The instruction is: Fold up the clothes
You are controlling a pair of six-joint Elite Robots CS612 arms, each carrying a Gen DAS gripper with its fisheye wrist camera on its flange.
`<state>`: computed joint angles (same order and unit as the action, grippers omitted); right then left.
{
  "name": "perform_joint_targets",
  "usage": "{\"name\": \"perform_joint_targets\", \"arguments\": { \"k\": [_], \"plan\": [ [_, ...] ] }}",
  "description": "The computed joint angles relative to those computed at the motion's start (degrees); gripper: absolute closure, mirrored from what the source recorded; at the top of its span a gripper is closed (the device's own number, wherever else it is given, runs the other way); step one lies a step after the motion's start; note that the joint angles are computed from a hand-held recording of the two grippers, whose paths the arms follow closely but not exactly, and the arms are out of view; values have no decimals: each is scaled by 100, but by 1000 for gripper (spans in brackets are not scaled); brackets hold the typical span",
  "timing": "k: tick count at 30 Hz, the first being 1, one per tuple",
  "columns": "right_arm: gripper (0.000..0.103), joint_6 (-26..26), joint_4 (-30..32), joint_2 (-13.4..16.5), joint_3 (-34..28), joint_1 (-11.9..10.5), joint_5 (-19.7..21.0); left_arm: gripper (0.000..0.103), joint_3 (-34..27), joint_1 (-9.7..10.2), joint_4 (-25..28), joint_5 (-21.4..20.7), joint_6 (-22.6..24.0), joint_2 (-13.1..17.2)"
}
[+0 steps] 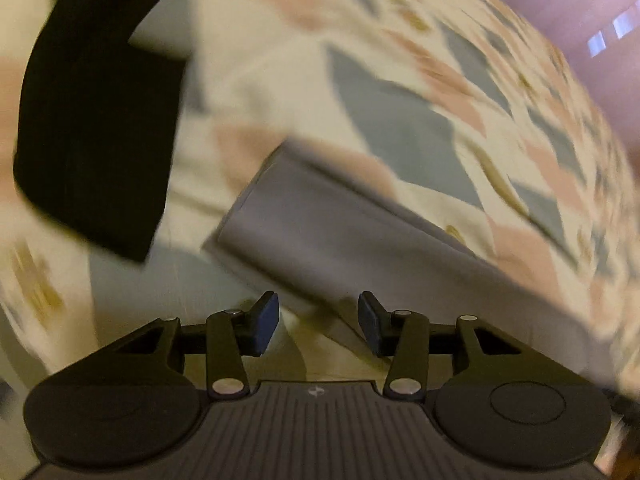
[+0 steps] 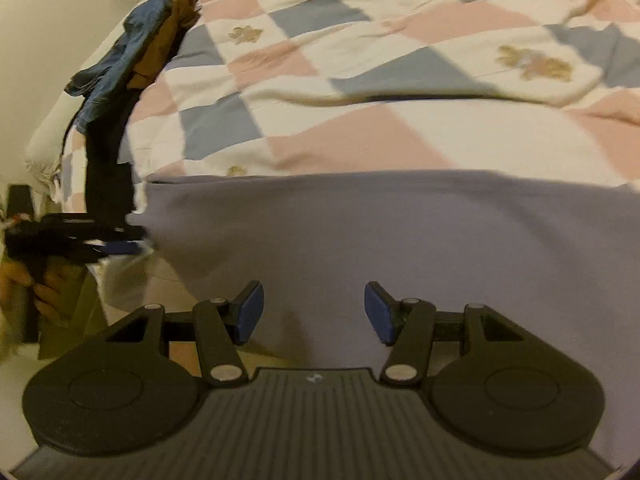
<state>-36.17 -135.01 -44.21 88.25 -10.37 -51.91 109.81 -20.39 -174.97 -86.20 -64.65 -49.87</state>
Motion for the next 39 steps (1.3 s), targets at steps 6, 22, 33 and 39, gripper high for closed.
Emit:
{"name": "perform_joint_targets", "arguments": {
  "k": [6,22,33,39],
  "plan": [
    [51,-225,-136,-72,115,276,145,57,167,109,-1276,-99,-353,394],
    [68,-3862,-2593,-234,1080,1372,-542,58,671,363,-1899,-2,319,155],
    [95,-5386,-4474,4,1545,1433,-1239,57,861,368,-2691,-679,95,261],
    [98,-2736,-2210,-89,777,1225,-523,56,762,357,-3346,-1114,-490,509]
  ]
}}
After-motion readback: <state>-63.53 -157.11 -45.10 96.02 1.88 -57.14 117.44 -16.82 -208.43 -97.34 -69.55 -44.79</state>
